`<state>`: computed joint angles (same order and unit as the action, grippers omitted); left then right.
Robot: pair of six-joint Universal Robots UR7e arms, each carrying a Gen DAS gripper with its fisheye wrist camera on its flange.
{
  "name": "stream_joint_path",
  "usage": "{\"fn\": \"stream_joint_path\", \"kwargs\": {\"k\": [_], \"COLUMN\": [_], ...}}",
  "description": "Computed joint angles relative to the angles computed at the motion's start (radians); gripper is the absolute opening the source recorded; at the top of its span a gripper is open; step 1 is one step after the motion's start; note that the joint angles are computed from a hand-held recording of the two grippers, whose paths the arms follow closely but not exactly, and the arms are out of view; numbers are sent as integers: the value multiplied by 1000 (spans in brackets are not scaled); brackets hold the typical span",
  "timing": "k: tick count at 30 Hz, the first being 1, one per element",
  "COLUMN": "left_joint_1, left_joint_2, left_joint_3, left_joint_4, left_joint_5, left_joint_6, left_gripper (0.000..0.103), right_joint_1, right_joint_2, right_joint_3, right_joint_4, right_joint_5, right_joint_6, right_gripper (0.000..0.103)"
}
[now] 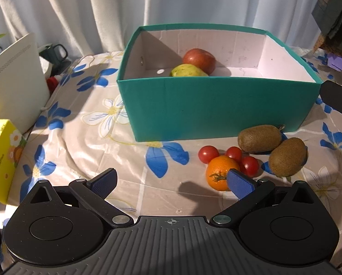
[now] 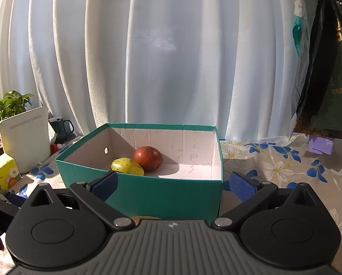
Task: Organize fruits
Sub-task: 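Grasp the orange with the left gripper and lift it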
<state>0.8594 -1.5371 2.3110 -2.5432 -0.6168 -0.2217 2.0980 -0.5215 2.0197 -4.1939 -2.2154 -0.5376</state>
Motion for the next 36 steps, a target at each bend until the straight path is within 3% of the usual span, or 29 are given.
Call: {"fn": "stream_joint_path", "kwargs": {"k": [4,7,11,15,32,35,36], "left_joint_1": [-22,-32,-32,-12,27,35,40], "left_joint_2": [48,87,117,135,201,204,205], "left_joint_3": [57,75,101,91,74,66,59], "left_joint_4": [-170,-230,-338,-337,-414,-400,-377], "left_joint_5": [16,34,-1,-46,-42,-39,-40], "left_joint_6": [116,167,238,228,262,258,248], "left_gripper": [103,103,103,103,102,83,82], "right_joint_1": [5,6,-1,-5,-43,-46,-48], "right_joint_2": [16,12,9,8,-6,-6,-6], "right_joint_3": [31,50,70,76,76,70,69], "right_joint_4": [-83,-75,-71,-68,-11,-9,-7], "right_joint_5": [-33,-69,-86,-104,-92,-91,-90], "right_joint_6": [-4,38,61,64,95,95,96], "right_gripper": [103,103,103,103,103,103,103]}}
